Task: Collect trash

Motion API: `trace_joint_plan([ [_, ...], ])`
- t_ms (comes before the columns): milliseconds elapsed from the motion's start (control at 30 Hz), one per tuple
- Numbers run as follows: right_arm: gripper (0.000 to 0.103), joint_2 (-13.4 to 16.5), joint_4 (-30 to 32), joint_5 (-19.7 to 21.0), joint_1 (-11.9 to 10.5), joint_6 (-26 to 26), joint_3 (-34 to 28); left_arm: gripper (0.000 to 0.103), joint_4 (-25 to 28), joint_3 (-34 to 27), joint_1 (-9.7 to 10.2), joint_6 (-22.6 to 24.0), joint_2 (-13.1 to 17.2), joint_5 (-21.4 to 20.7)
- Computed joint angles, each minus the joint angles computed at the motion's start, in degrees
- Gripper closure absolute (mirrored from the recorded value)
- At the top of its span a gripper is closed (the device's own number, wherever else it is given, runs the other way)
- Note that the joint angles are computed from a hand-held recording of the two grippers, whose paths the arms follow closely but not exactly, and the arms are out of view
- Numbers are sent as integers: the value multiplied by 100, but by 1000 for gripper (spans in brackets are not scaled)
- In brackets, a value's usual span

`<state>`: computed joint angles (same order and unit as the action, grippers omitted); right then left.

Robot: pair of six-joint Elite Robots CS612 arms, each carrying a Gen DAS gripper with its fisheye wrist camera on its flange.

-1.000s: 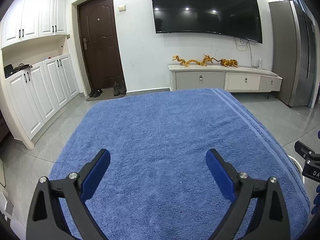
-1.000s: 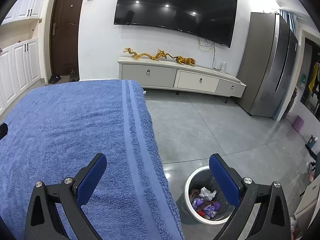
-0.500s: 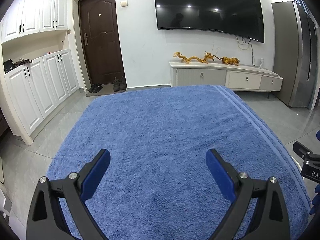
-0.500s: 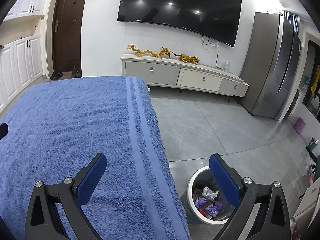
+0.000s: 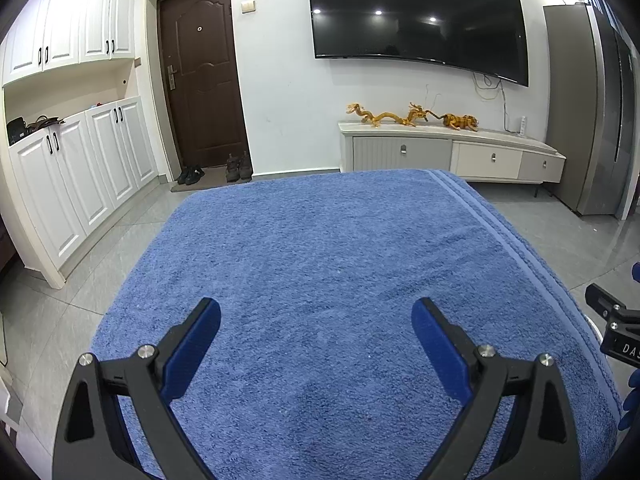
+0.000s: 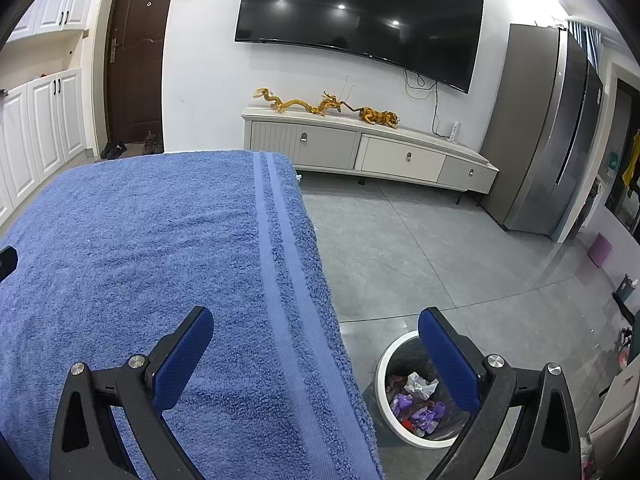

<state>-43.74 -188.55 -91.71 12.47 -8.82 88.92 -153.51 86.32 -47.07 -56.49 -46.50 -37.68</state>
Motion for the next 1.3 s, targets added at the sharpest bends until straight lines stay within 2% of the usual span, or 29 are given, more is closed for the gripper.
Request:
trace_joint_plan([
  [1300, 0, -13, -40, 42, -4, 5, 51, 6, -331, 51, -2, 273, 8, -201],
])
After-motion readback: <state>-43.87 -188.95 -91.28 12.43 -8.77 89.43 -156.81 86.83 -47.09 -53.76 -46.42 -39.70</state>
